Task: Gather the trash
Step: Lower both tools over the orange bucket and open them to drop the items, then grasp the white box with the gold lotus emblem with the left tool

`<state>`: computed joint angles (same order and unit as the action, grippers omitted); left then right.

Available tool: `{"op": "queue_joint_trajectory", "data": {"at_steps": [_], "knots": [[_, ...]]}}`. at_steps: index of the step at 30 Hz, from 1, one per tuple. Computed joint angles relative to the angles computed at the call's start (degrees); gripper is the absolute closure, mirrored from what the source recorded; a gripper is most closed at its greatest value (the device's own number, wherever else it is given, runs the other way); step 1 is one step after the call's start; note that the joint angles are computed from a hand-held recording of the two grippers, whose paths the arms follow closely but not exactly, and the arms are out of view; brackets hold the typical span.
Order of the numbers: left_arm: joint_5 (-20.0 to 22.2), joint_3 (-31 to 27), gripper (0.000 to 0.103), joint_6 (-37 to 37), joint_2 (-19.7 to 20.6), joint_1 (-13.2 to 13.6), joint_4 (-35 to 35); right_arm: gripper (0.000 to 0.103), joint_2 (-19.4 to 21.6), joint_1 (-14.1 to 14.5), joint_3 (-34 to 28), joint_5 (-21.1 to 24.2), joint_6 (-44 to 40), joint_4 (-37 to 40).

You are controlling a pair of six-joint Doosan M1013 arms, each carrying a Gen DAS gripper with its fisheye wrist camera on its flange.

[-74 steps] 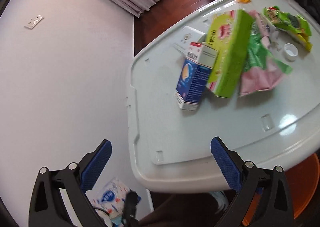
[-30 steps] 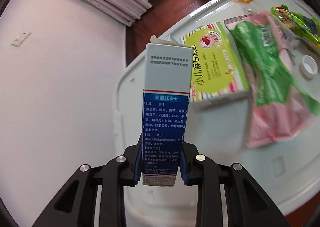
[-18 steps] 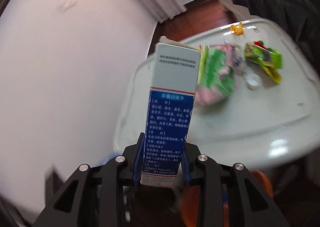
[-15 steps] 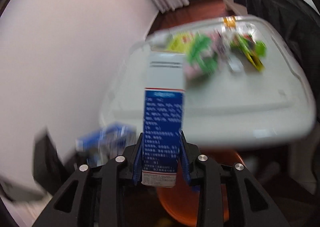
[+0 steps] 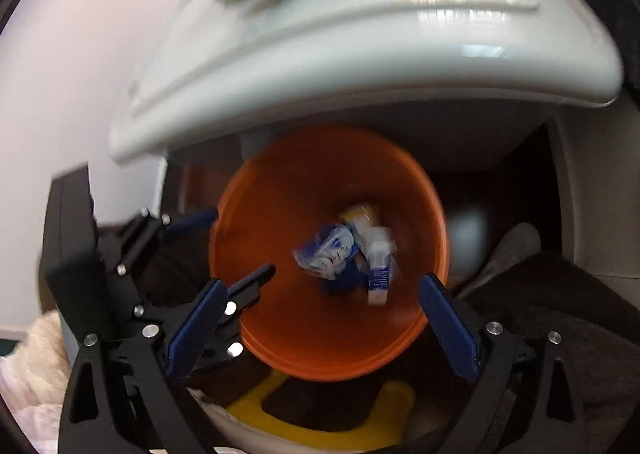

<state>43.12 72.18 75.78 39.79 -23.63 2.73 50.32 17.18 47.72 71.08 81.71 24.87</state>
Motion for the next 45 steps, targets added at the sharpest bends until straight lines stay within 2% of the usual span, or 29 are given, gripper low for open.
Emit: {"op": "queue_joint_trajectory", "data": {"at_steps": [4, 5, 9, 12, 25, 29, 36, 43, 45], "knots": [[-10.7, 3.7, 0.023, 1.8, -3.5, 1.1, -5.4, 0.005, -2.9, -0.4, 3.8, -6.7, -3.3, 1.6], [-12.1, 3.8, 0.021, 2.9, -3.7, 1.6, -7.6, 0.005, -5.1, -0.9, 7.3, -7.9, -4.8, 3.0], [-15.0, 4.3, 0.020, 6.8, -4.2, 2.6, -15.6, 0.005, -6.6, -1.4, 9.7, -9.7, -7.1, 7.4], [-16.0, 5.4, 0.020, 3.9, -4.9, 2.4, -13.0, 0.005, -5.8, -1.2, 8.2, -10.2, -7.5, 9.4], [-15.3, 4.8, 0.020, -9.3, -5.7, 1.7, 4.5, 0.005, -7.4, -1.6, 9.7, -17.0, -12.1, 13.9], [-14.6, 3.5, 0.020, -11.9, -5.3, 2.4, 5.5, 0.005, -6.7, -1.8, 8.8, -17.1, -11.0, 13.1], [-13.0, 0.0, 0.020, -19.7, -4.4, 3.3, 13.2, 0.005, -4.7, -2.2, 5.7, -16.7, -8.9, 12.0], [-9.9, -5.3, 0.020, -32.0, -2.5, 5.3, 26.9, 0.005, -1.5, -1.5, 0.0, -15.4, -8.3, 8.7], [-8.5, -8.1, 0.011, -34.3, -1.0, 6.0, 31.6, 0.005, -0.6, -1.1, -1.8, -14.9, -8.3, 7.0]]}}
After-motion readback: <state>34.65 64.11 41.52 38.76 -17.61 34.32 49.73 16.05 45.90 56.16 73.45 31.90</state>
